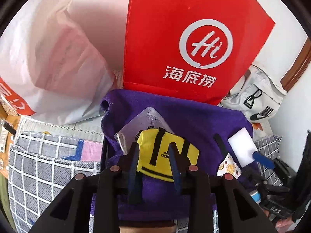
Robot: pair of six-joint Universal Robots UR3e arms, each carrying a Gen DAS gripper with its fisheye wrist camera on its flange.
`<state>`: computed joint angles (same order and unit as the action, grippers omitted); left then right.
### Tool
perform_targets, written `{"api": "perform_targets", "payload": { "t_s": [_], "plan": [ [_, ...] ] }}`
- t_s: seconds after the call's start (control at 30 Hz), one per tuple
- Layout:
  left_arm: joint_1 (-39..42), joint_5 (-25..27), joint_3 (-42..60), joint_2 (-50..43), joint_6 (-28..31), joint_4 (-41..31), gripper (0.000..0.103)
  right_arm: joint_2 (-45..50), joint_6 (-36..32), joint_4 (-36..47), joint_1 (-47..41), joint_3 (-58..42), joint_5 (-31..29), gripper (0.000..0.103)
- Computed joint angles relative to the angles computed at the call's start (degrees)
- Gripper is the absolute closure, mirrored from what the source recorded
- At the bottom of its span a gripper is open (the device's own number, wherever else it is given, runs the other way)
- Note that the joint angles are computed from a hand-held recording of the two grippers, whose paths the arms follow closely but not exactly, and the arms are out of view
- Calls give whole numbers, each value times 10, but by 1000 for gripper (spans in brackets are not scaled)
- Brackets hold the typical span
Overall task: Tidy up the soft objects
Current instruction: 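Open the right tool onto the purple towel while the left tool releases the yellow pouch there, then move both tools back toward the pile of items, then grasp the green snack packet with the right tool while the left tool grasps the light-green tea bag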
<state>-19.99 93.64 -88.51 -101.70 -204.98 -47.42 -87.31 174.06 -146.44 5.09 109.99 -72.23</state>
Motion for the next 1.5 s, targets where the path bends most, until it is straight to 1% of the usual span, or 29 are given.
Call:
{"api": "perform_targets", "payload": {
  "t_s": [0.07,0.17,0.3,0.43,0.47,0.57,0.67,0.7,0.77,0.9,1.0,1.03,1.1,1.17,1.23,1.27,1.4,1.5],
  "plan": [
    [-15,23,12,4,-4,-28,71,-19,0,0,-1,5,2,38],
    [-41,68,21,18,-18,-46,71,-59,2,0,-2,18,7,38],
    [-66,85,7,62,-40,-70,71,-113,0,51,-3,29,23,38],
    [-116,144,2,103,-65,-115,71,-195,5,92,12,66,-7,38],
    [-130,155,-1,118,-78,-130,71,-226,5,112,8,80,-3,38],
    [-157,161,-27,168,-114,-157,71,-302,4,190,0,104,6,38],
    [-183,145,-66,230,-156,-168,71,-393,2,271,-10,129,18,38],
    [-199,152,-70,241,-175,-179,71,-436,-10,312,-17,136,32,38],
    [-242,181,-63,252,-214,-217,71,-499,-20,359,-16,146,37,38],
    [-312,215,-56,267,-286,-280,71,-593,4,404,34,171,8,38],
    [-360,238,-69,283,-339,-303,71,-644,31,419,71,196,-2,38],
    [-373,242,-78,289,-356,-309,71,-647,41,411,85,204,-9,38],
    [-388,240,-98,300,-374,-308,71,-637,85,359,152,231,-46,38],
    [-399,237,-129,315,-388,-291,71,-590,141,276,248,257,-104,39],
    [-401,231,-161,330,-400,-276,71,-561,167,221,302,277,-134,40],
    [-405,230,-173,334,-407,-272,71,-537,183,180,334,291,-154,41],
    [-409,220,-210,352,-424,-258,71,-465,210,104,383,315,-185,44],
    [-409,211,-221,356,-421,-255,71,-443,220,62,384,341,-177,45]
  ]
}}
